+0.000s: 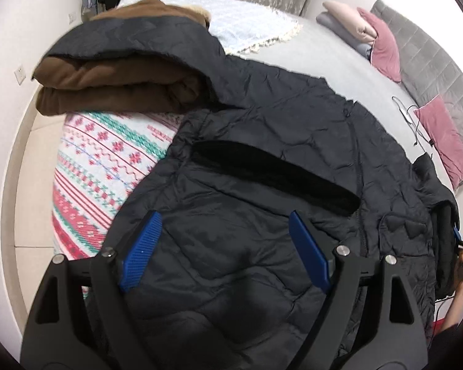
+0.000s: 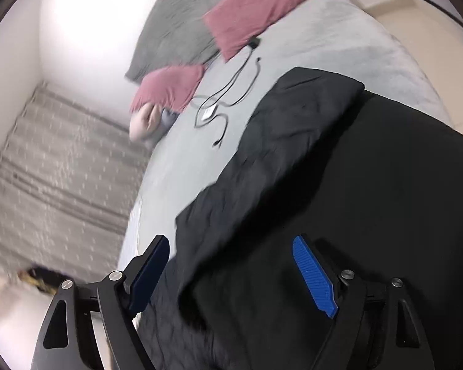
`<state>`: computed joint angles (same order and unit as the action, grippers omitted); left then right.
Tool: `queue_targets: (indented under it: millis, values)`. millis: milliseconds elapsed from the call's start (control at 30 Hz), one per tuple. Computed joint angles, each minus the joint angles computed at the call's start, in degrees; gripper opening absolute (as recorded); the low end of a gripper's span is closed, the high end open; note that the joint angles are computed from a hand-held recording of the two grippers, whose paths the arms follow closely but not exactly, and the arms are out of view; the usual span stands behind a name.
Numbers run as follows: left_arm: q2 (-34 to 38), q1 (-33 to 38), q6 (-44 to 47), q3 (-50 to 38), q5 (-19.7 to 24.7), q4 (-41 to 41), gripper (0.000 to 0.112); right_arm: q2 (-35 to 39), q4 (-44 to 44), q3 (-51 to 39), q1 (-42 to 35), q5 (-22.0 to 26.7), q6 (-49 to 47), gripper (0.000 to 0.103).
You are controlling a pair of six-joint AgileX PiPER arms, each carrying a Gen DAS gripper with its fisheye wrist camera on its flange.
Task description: Fold large clothes
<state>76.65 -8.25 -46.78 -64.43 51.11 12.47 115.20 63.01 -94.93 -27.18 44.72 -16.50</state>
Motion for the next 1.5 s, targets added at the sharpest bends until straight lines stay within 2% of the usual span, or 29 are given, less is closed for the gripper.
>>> queue_targets:
  millis: [33, 133, 200, 233, 300, 400, 467, 533, 633, 733, 933, 1033, 1133, 1233, 1367, 1500]
  values:
    - [0.75, 0.47, 0.83, 0.21, -0.51, -0.98, 0.085, 0.96, -0.26, -1.28, -0.70, 0.49, 0.52, 0.074]
    - [2.54, 0.44, 1.88, 0.38, -1.47, -2.33, 0.085, 5.77, -2.24, -7.33, 0.11, -0.31, 3.88, 0.051]
    - [4.11, -0.48, 2.16, -0.24, -1.49, -2.47, 0.085, 9.25, -3.41, -11.68, 0.51, 0.19, 5.94, 0.016]
    - [4.82, -0.51, 2.79, -0.51, -1.62, -2.77, 0.085, 9.64, -4.46, -12.31, 0.67, -0.06, 6.69, 0.011]
    - [6.09, -1.45, 3.29, -1.57, -1.16, -2.90, 0.085, 7.60, -7.74, -11.07, 1.27, -3.42, 7.21, 0.007]
    - [6.58, -1.80, 2.38, -2.06, -1.40, -1.97, 0.085, -2.36, -13.69, -2.58, 3.21, -16.77, 4.44, 0.006]
    - [6.87, -1.86, 1.88, -2.17, -1.52, -1.40, 0.085, -7.75, -20.39, 0.79, 5.03, -22.45, 5.74, 0.005]
    - [7.10, -1.66, 1.95, -2.16, -1.52, -1.35, 0.085, -9.18, -25.84, 0.73, 6.38, -22.24, 8.86, 0.005]
    - [6.88, -1.28, 2.61, -2.20, -1.31, -1.96, 0.085, -7.26, -37.54, -1.38, 9.02, -20.98, 17.70, 0.005]
    - [5.54, -0.78, 1.98, -1.87, -1.34, -1.25, 0.085, -6.06, -33.49, -1.26, 8.77, -19.62, 15.69, 0.005]
    - [4.29, 1.72, 2.58, -1.91, -2.11, -3.76, 0.085, -9.27, -33.05, 1.34, 11.10, -22.70, 13.82, 0.005]
    - [4.67, 1.90, 3.06, -2.76, -1.83, -4.36, 0.085, -11.70, -35.44, 2.08, 15.41, -23.97, 13.86, 0.005]
    - [4.48, 1.86, 2.67, -3.00, -1.88, -4.25, 0.085, -14.59, -38.02, 3.15, 22.83, -25.74, 11.80, 0.005]
    - [4.34, 2.42, 3.37, -2.98, -2.01, -5.39, 0.085, -15.98, -45.44, 3.39, 30.86, -27.07, 13.83, 0.005]
    - [4.38, 2.78, 3.51, -3.05, -2.28, -5.81, 0.085, -14.45, -61.13, 2.06, 42.70, -27.63, 22.41, 0.005]
    - [4.29, 3.28, 3.80, -3.03, -2.26, -6.15, 0.085, -8.97, -75.08, -1.72, 51.75, -24.21, 29.12, 0.005]
